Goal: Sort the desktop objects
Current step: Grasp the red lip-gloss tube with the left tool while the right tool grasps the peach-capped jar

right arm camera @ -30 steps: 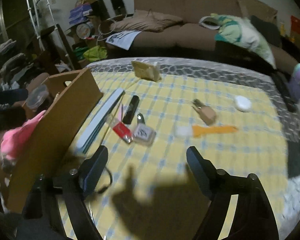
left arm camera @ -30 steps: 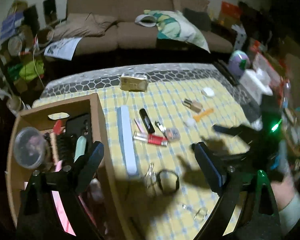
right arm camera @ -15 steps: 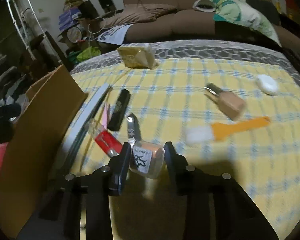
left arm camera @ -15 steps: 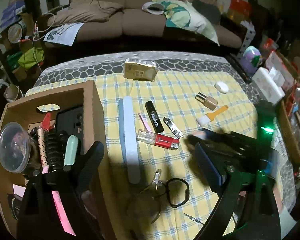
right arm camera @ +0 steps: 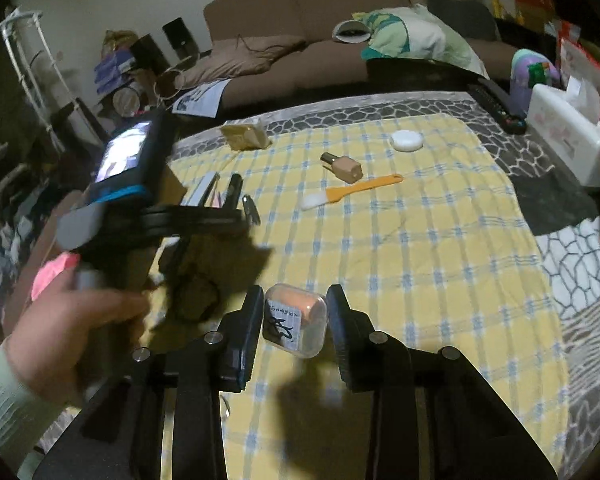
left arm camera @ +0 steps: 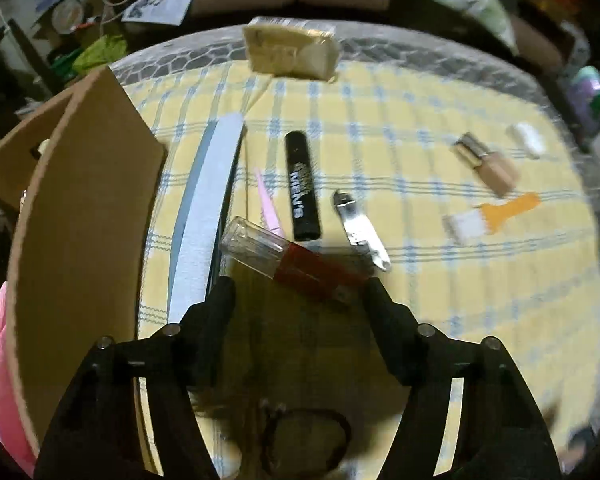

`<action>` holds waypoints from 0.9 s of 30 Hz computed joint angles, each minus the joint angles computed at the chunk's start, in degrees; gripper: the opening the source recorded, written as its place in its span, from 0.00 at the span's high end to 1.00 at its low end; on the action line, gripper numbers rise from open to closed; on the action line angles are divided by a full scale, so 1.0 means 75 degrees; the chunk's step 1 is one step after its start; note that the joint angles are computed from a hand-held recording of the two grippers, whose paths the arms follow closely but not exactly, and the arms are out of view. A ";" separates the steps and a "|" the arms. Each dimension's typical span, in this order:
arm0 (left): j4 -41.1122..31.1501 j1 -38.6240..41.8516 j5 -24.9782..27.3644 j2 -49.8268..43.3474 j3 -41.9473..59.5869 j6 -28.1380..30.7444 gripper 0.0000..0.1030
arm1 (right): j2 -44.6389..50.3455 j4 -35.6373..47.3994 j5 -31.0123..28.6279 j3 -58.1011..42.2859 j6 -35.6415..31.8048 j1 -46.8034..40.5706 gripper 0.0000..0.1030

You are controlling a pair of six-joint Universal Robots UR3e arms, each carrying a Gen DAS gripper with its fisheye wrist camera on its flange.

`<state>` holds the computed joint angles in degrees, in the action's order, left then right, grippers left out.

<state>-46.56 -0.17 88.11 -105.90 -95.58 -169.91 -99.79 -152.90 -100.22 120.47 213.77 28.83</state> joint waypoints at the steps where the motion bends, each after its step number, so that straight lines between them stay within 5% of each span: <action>1: 0.0179 -0.0035 0.0060 -0.0003 -0.0083 -0.0148 0.36 | -0.0067 -0.0067 0.0197 0.0088 -0.0039 -0.0104 0.68; 6: 0.0622 -0.0144 0.0153 -0.0367 0.0014 -0.0561 0.35 | 0.0056 -0.0588 0.0928 0.0386 -0.0296 -0.0627 0.68; 8: 0.0663 -0.0109 -0.0005 -0.0374 0.0029 -0.0524 0.50 | 0.0125 -0.0597 0.1012 0.0394 -0.0406 -0.0689 0.68; 10: 0.0732 -0.0053 -0.0174 -0.0263 -0.0091 -0.0388 0.82 | 0.0087 -0.0666 0.1075 0.0509 -0.0437 -0.0762 0.68; 12: 0.0619 0.0173 -0.0544 -0.0012 -0.0325 -0.0261 0.90 | 0.0014 -0.0691 0.1111 0.0593 -0.0420 -0.0819 0.68; 17: 0.0056 0.1118 -0.2099 0.1440 -0.1286 0.0882 0.91 | 0.0083 -0.0689 0.1065 0.0441 -0.0429 -0.0688 0.68; 21: -0.1937 0.2335 -0.3429 0.3438 -0.1584 0.2447 0.91 | 0.0011 -0.0621 0.0941 0.0277 -0.0395 -0.0530 0.68; 27: -0.7380 0.5145 -0.5112 0.4679 0.0520 0.5745 0.91 | -0.0018 -0.0572 0.0836 -0.0259 -0.0284 -0.0096 0.68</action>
